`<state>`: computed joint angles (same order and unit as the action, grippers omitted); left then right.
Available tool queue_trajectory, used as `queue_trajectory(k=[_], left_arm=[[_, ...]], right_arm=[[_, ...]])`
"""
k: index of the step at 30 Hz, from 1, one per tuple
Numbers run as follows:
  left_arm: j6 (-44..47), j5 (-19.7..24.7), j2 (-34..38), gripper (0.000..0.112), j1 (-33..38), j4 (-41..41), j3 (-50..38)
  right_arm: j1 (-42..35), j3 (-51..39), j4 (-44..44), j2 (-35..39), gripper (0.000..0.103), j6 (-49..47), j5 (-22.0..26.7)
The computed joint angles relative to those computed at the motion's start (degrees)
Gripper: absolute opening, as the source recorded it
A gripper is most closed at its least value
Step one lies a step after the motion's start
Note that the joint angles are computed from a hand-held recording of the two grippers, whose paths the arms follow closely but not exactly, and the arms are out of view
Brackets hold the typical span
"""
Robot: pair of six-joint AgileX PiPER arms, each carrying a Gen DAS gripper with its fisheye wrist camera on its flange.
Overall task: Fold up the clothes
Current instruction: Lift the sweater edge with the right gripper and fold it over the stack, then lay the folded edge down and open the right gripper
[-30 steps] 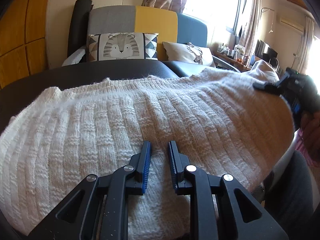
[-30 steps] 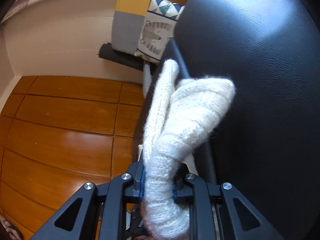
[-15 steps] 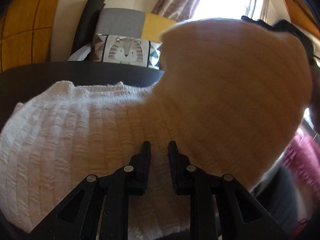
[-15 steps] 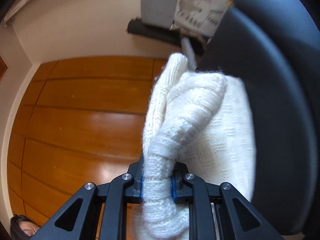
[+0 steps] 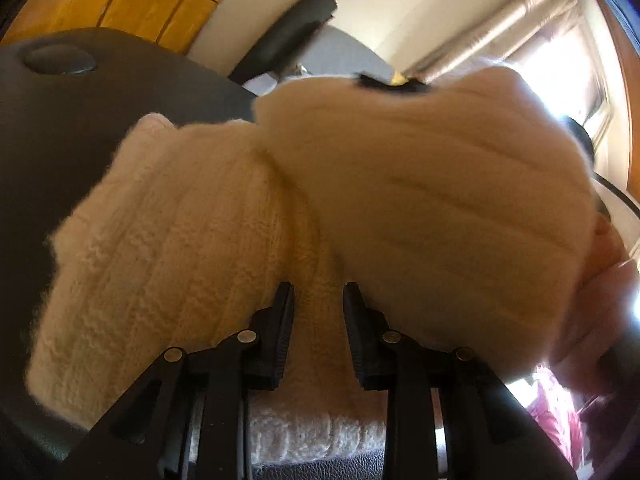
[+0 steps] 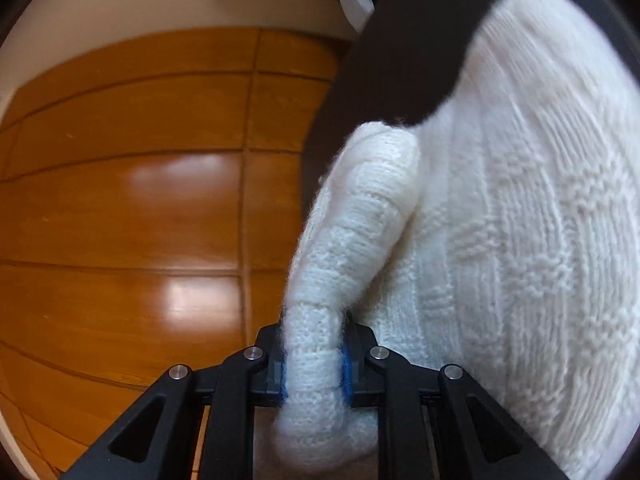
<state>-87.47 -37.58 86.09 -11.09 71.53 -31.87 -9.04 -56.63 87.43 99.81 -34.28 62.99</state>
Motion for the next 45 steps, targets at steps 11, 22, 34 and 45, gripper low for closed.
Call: queue_trajectory(k=[11, 22, 34, 45], left_arm=[[3.75, 0.13, -1.04, 0.028, -1.42, -4.34, 2.23], [-4.81, -3.79, -3.15, 0.028, 2.2, 1.95, 4.19], [-24.71, -9.6, -20.68, 0.05, 25.09, 23.94, 9.59], [-31.45, -12.02, -11.56, 0.067, 16.26, 23.7, 1.14]], right_arm=[[14.37, -18.86, -21.26, 6.44, 0.033, 15.69, -11.03], [11.83, -2.77, -24.29, -15.06, 0.033, -1.38, -16.52], [10.69, 13.66, -26.85, -17.56, 0.033, -20.52, -22.64], [9.27, 22.17, -18.28, -23.9, 0.033, -36.46, -28.12]])
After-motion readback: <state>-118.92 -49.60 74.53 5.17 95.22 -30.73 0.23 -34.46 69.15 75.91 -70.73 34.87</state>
